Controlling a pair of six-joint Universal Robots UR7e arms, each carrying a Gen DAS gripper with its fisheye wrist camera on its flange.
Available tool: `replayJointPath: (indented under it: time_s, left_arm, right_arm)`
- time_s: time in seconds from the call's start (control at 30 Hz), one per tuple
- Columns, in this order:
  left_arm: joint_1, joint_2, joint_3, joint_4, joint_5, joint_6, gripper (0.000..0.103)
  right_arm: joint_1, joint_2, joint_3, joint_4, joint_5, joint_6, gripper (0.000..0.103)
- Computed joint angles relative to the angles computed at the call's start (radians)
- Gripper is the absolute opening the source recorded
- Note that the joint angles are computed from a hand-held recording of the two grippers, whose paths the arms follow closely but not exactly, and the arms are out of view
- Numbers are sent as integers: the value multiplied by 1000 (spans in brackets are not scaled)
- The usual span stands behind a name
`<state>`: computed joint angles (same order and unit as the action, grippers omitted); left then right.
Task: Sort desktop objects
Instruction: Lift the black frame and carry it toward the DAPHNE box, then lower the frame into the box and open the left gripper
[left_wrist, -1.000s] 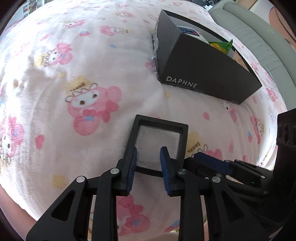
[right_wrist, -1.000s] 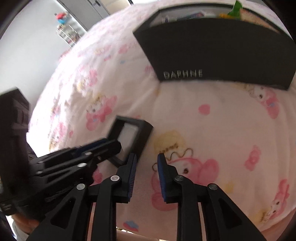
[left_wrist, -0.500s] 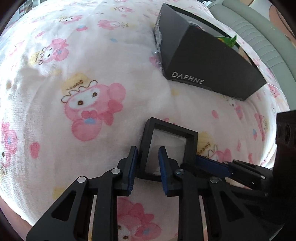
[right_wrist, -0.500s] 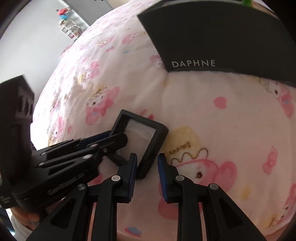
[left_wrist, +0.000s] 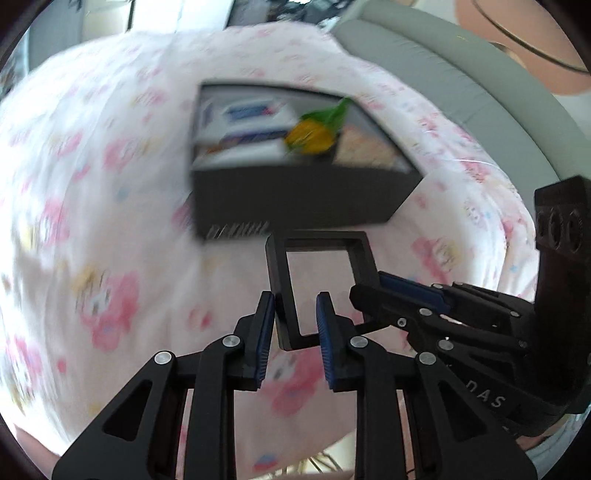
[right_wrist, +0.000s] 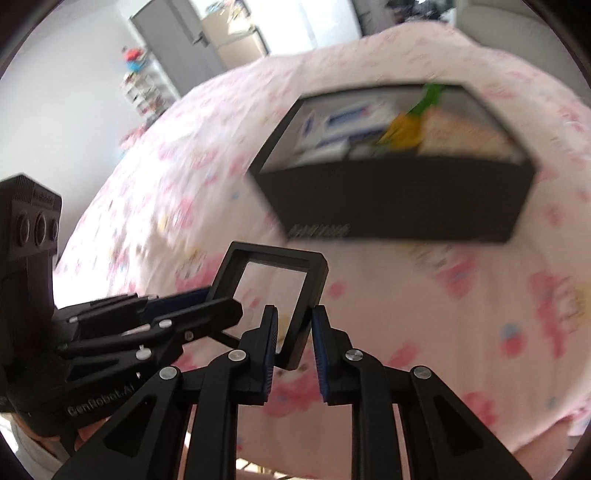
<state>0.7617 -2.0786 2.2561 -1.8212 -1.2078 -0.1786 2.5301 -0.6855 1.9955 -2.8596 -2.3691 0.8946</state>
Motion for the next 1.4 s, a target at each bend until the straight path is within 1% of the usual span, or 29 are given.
replayJointPath:
  time_s: [0.07, 0.13, 0.23, 0.3, 0.4, 0.53, 0.7, 0.8, 0.9, 0.97, 1.07, 1.2, 1.33, 1.4]
  left_arm:
    - [-38, 49, -8, -55, 10, 5, 21]
    - [-58, 118, -17, -137, 11, 16, 21]
    - [-64, 226, -50, -241, -5, 28, 21]
    - [-61, 290, -75, -285, -12, 28, 21]
    - [-64, 370, -96, -342, 2, 37, 21]
    - [-38, 468, -126, -393, -4, 45, 21]
    - [20, 572, -160, -431, -35, 51, 21]
    - [48, 632, -185, -438, -45, 60, 21]
    - [64, 691, -213, -447, -48, 75, 21]
    - [78, 727, -233, -455, -62, 79, 20]
    - [92, 777, -255, -463, -56, 79, 20]
    - [105, 809, -258, -473, -47, 78, 20]
    - [98, 795, -234, -486, -48, 97, 20]
    - [89, 775, -220, -478, -56, 108, 20]
  right_arm:
    - [2, -44, 12, 20, -47, -6, 17]
    - [-2, -87, 17, 47, -96, -34, 17]
    - [-16, -137, 35, 12, -149, -84, 17]
    - [-44, -163, 53, -42, -165, -124, 17]
    - [-99, -192, 81, -143, -149, -199, 17]
    - [-160, -217, 100, -207, -124, -277, 17]
    - [-234, -237, 107, -196, -88, -326, 17]
    - [-268, -240, 112, -192, -78, -342, 17]
    - [-296, -242, 117, -211, -75, -360, 17]
    - [-315, -243, 118, -226, -79, -375, 16]
    - [-356, -248, 128, -263, -50, -393, 16]
    - [-378, -241, 126, -261, -50, -391, 16]
    - [-380, -242, 136, -258, -51, -379, 16]
    - [-365, -248, 135, -203, -75, -339, 17]
